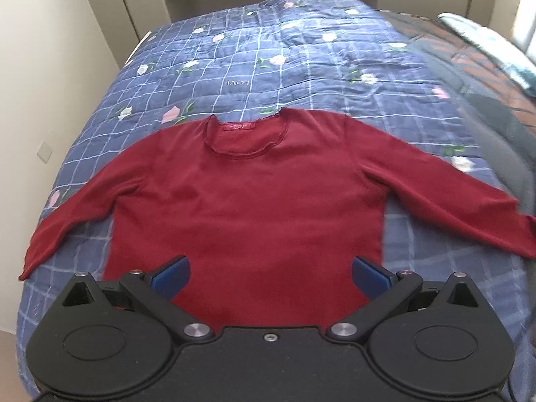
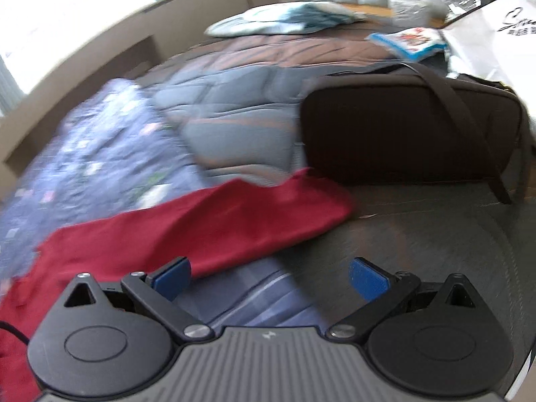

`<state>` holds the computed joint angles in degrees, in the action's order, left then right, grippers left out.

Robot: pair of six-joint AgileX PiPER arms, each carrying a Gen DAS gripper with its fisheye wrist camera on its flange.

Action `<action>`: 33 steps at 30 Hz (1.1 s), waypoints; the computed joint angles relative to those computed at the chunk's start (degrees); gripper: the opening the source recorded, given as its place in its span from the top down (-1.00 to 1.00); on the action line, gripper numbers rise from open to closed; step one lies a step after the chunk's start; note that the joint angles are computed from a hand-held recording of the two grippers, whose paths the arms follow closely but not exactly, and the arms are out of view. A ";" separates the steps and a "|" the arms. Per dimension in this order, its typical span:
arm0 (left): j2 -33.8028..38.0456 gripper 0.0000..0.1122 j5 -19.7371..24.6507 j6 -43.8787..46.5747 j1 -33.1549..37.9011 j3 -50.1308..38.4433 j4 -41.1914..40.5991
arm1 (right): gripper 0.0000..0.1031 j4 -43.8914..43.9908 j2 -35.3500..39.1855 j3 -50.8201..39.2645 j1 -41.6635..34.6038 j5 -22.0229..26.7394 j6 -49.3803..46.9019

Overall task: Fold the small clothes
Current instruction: 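Reach the right tool to a red sleeve cuff and grasp it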

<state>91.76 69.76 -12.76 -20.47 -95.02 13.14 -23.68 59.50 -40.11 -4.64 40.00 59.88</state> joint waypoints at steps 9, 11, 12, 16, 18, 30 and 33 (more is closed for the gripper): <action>12.98 -0.83 -13.92 -11.73 0.21 -0.90 1.87 | -1.00 -13.57 13.87 4.93 -10.32 -17.78 11.19; 14.91 -0.83 -16.79 -11.75 0.38 -1.26 2.57 | -0.99 -18.75 15.00 5.29 -11.16 -19.47 17.66; 15.87 -0.83 -18.06 -11.65 0.49 -1.61 3.02 | -0.97 -21.18 15.56 5.41 -11.43 -20.18 20.39; 19.79 -0.83 -20.95 -12.11 0.46 -4.58 3.92 | -0.74 -15.07 19.63 3.34 -13.52 -22.69 13.72; 21.30 -0.83 -20.98 -11.53 0.53 -6.65 2.78 | -0.68 -18.86 21.06 2.69 -12.60 -22.45 17.04; 30.41 -0.83 -14.74 -6.62 -1.80 -19.84 -0.29 | 0.57 -21.39 21.79 1.53 -13.20 -18.88 23.40; 30.79 -0.83 -13.96 -7.22 -1.15 -20.59 -2.68 | 0.74 -20.17 20.78 1.38 -13.28 -18.44 21.60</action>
